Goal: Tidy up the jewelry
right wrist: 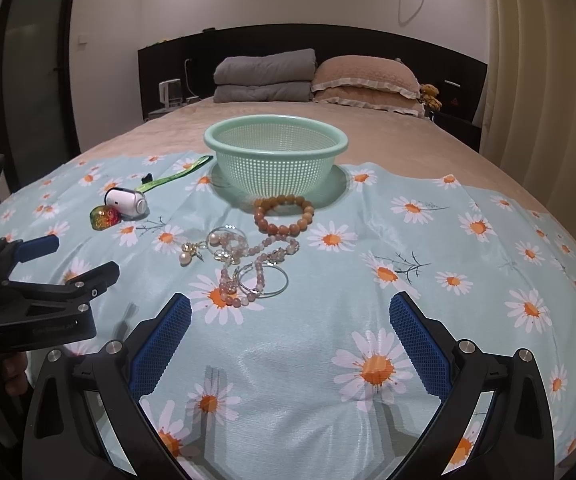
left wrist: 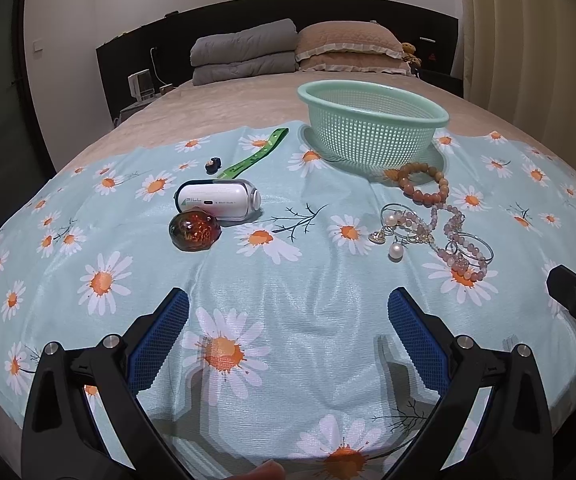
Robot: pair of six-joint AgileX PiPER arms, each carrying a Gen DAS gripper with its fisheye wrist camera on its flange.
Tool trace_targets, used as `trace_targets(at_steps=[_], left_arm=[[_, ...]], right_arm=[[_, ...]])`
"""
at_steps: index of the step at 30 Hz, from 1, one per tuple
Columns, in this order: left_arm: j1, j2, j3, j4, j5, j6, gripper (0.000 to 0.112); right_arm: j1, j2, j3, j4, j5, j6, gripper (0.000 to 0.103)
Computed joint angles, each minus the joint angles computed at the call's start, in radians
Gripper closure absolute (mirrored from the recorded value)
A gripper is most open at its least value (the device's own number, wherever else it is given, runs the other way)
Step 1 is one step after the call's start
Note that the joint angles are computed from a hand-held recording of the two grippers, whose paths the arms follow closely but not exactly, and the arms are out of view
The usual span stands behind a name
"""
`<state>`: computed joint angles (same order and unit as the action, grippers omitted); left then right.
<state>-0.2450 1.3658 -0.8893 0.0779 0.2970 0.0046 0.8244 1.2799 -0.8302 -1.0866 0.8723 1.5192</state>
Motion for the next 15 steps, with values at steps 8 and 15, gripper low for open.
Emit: trace_targets(at_steps=[8,15], left_arm=[[0.002,0.002,-0.002,-0.015,0.003,0.009,0.015],[0.021,0.046,-0.057,-0.186,0.033,0.186,0.015]], right_arm=[[-0.041,-0.02,0.005,0.038,-0.044,-0.013,0.008],[-0.196,-0.032,-0.01,0.137,-0.169,-0.143,0.008]])
